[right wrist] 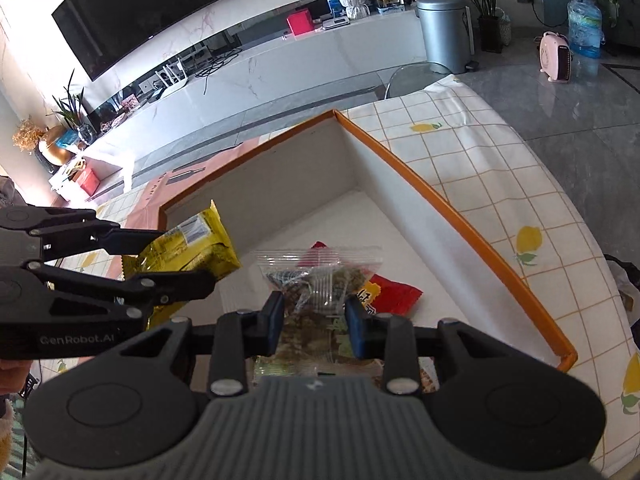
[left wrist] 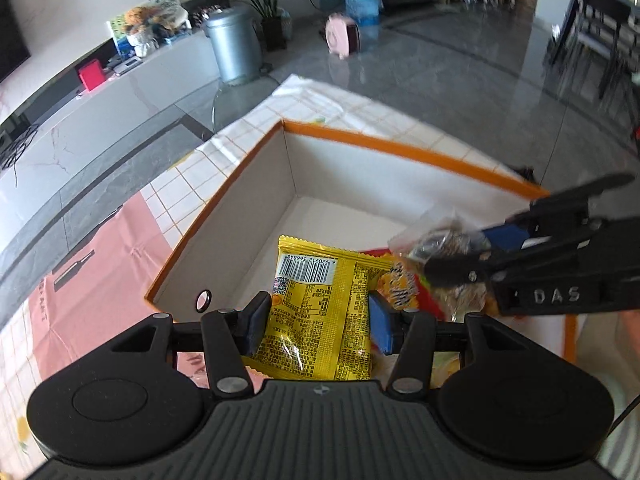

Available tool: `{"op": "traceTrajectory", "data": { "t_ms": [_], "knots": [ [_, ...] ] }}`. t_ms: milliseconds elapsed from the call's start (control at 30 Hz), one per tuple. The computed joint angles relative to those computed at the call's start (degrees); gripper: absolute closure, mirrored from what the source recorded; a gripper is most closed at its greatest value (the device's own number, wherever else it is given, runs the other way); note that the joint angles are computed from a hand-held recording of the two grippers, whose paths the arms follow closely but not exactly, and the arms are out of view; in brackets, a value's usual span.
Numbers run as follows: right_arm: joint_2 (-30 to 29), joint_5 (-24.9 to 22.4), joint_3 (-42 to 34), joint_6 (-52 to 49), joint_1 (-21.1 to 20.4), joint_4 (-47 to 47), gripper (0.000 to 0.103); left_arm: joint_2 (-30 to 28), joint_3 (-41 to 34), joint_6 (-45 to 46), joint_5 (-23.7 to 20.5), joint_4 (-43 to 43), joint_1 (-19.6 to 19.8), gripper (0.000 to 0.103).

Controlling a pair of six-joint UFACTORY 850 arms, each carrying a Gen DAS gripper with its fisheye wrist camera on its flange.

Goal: Organize snacks
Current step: 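Open both tools to drop the packets into the orange box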

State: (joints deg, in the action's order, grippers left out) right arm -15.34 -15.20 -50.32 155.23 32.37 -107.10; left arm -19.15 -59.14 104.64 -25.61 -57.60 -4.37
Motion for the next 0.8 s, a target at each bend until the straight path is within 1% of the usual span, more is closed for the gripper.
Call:
{"op": "traceTrajectory", "data": {
  "t_ms": [67, 133, 200, 267, 367, 467, 567, 600, 633, 700, 733, 800],
  "knots": [
    [-1.32, 0.96, -1.09, -2.56, -0.69, 1.58, 0.073, -1.22, -0.87, -2.83, 2.72, 5.28, -1.34, 0.044],
    [-3.01, 1.91, -2.59, -6.52, -1.29, 4.18, 0.073, -2.55, -1.83, -5.82, 4.45, 10.07, -2.38, 0.044],
    [-4.24, 2.56, -3.54, -8.84, -1.64, 5.66, 0.073, -4.11, -3.24, -10.71, 4.97, 16.12, -3.12, 0.044],
    [-5.27, 3.08, -4.19, -9.53, -2.00, 5.89, 0.073, -5.76, -4.77, -17.51, 5.27, 23.77, -3.97, 0.044],
    [-6.21, 3.41, -4.93, -11.25, -2.40, 7.07, 0.073, -7.34, -5.82, -26.41, 7.29, 34.02, -5.23, 0.044],
    [-7.09, 4.12, -5.69, -13.35, -2.91, 8.93, 0.072, -8.45, -6.54, -32.59, 7.97, 41.10, -5.97, 0.044],
    [-7.80, 4.60, -6.48, -17.26, -2.99, 12.67, 0.072, -9.03, -6.78, -33.57, 8.73, 41.69, -5.93, 0.043],
    [-8.03, 4.81, -6.71, -18.32, -3.03, 13.66, 0.072, -9.14, -6.81, -33.58, 8.84, 41.67, -5.82, 0.042],
    [-8.32, 5.08, -6.97, -19.22, -3.15, 14.48, 0.072, -9.28, -6.85, -33.49, 9.05, 41.47, -5.75, 0.037],
    [-8.71, 5.41, -7.44, -22.60, -3.17, 17.92, 0.072, -9.42, -7.04, -30.69, 8.60, 38.66, -5.38, 0.036],
    [-8.99, 5.58, -7.73, -23.84, -3.27, 19.14, 0.072, -9.61, -7.24, -28.51, 8.34, 36.22, -5.23, 0.034],
    [-9.29, 5.71, -8.28, -27.53, -3.31, 22.66, 0.072, -9.20, -6.94, -23.07, 7.94, 30.59, -4.41, 0.032]
  ]
}}
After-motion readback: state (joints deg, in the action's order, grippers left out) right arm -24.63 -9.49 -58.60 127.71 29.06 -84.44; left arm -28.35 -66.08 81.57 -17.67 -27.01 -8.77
